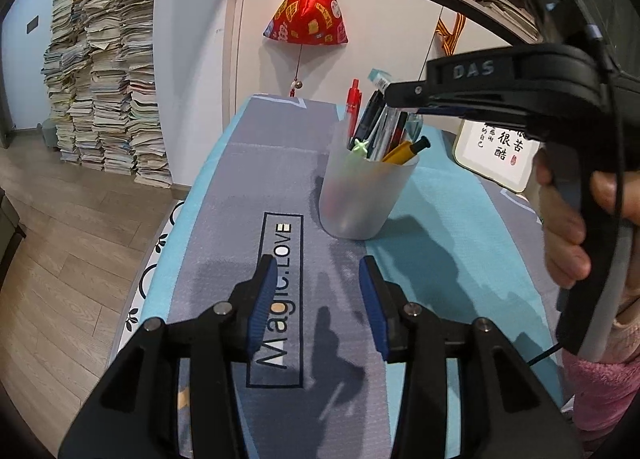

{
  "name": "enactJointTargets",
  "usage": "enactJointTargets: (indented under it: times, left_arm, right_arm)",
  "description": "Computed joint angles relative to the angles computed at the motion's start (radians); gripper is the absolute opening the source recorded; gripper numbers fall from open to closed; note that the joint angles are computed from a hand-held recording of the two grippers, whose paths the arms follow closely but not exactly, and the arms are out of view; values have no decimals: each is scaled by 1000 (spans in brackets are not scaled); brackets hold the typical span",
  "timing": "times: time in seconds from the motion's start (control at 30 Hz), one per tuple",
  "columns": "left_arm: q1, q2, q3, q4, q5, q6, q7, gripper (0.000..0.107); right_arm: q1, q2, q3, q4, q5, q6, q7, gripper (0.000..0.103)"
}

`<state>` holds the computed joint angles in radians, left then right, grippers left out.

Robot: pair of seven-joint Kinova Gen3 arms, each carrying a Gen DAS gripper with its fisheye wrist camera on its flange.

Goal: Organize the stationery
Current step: 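Carry the pink eraser over the cup and open the right tool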

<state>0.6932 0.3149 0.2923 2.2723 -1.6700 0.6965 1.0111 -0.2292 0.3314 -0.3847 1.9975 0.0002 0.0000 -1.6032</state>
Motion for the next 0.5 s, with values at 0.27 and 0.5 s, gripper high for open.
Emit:
enactJointTargets:
  times: [0.27, 0.5]
  left_arm:
    - [-22, 7, 2, 0, -23, -29, 9, 41]
    - [-24, 16, 2, -13, -15, -43, -8, 43]
  right_arm:
    - [-102, 1, 106, -7, -4, 15, -5, 20]
    - [-12, 23, 13, -26, -18, 60, 28, 21]
